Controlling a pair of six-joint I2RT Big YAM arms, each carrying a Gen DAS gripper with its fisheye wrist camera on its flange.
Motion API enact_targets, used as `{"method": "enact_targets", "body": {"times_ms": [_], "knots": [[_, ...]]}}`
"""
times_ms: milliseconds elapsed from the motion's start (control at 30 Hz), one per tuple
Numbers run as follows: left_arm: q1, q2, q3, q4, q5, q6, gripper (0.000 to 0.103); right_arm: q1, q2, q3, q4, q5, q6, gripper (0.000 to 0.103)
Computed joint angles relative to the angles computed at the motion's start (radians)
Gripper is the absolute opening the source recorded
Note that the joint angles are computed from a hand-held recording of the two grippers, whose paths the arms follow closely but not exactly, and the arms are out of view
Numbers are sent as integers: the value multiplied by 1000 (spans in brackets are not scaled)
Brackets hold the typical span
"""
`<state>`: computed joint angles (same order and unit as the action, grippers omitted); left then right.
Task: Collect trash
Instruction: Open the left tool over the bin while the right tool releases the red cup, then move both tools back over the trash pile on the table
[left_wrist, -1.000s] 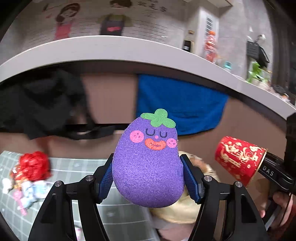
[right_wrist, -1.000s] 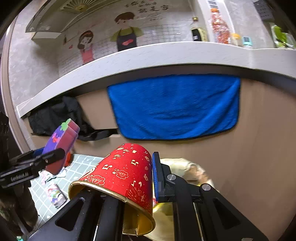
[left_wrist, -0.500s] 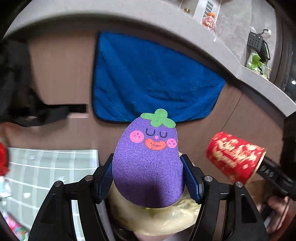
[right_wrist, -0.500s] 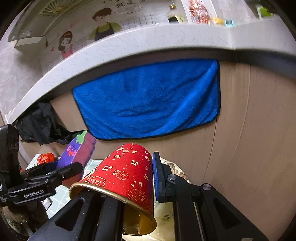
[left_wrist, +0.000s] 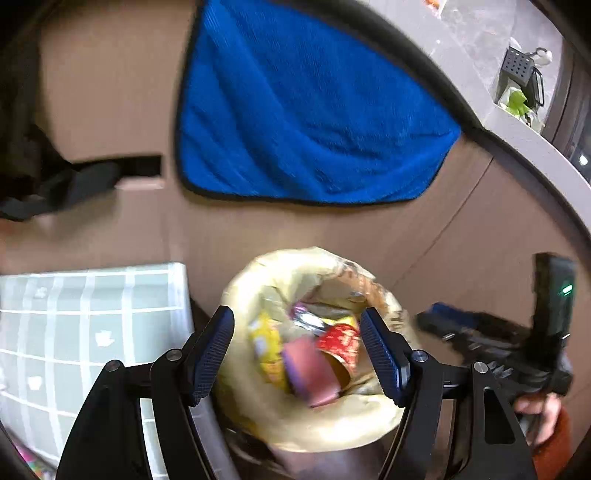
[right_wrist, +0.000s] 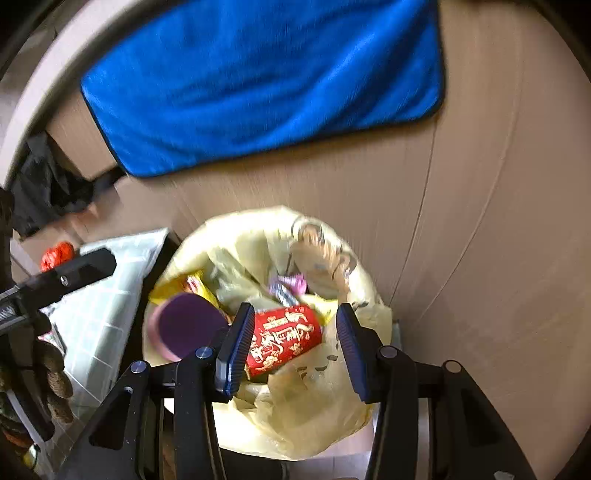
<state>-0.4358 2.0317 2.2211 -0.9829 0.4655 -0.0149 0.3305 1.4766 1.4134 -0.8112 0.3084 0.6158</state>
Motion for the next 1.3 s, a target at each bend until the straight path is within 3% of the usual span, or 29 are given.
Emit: {"method": "enact_targets", "body": {"times_ms": [100, 233, 400, 667, 867, 1167, 1300], "knots": [[12, -82, -110, 80, -56, 35, 71, 25, -30, -14, 58, 40, 6, 44], [37, -150, -187, 122, -64, 75, 71, 78, -34, -3, 116, 106, 13, 44], [89, -208, -259, 159, -44, 105, 71, 152, 9, 55, 100, 216, 37, 44], [219, -224, -306, 154, -7, 152, 71, 248, 111, 141, 102, 249, 79, 44], [328, -230, -352, 176, -21, 156, 71, 301, 207, 221, 130, 178, 84, 44], [424, -210, -377, 209, -6, 139, 71, 359, 417, 469, 41, 4, 17, 44], [443, -194, -371, 208, 4, 141, 71, 379, 536, 633, -35, -66, -29, 44]]}}
